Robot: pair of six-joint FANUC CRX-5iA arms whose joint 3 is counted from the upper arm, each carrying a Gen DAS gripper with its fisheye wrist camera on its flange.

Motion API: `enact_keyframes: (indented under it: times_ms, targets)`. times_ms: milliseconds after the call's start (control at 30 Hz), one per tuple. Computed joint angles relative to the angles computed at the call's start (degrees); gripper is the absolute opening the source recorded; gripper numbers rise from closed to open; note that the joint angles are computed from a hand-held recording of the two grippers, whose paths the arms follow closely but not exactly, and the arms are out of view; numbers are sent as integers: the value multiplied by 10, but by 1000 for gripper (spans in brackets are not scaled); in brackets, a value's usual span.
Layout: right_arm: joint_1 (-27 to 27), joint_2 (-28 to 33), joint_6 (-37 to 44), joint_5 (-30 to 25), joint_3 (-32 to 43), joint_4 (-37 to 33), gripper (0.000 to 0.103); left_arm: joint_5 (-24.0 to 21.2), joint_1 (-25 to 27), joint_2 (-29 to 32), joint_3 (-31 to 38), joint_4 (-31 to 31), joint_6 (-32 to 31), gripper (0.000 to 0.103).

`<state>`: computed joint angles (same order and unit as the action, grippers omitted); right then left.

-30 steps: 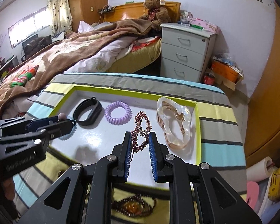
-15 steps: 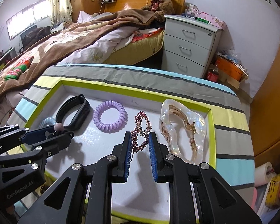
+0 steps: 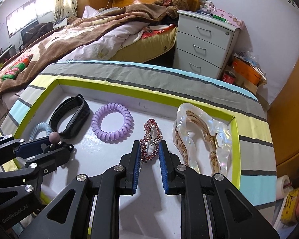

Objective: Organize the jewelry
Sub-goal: 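Carry the hair tie with the left gripper while the right carries the rhinestone clip into the box, then open the left gripper to drop the hair tie while the right releases the rhinestone clip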

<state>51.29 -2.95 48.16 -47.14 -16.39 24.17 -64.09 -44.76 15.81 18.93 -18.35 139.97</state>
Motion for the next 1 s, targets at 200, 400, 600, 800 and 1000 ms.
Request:
enact_keyframes:
  times_ms: [200,400,600,800,1000]
  targets:
    - [-3,1,8,3,2,-6,19,3,2,0,-2,4,1,30]
    - [-5,2,8,5,3,-8,19,4,3,1,-3,6,-1,31]
    - [-6,3,7,6,3,-7,21,5,4,2,-3,7,-4,38]
    - [-6,1,4,9,2,-5,33,4,4,1,-3,7,-2,42]
    - [-3,-6,-5,11,-2,1,34,4,0,-3,-4,4,0,47]
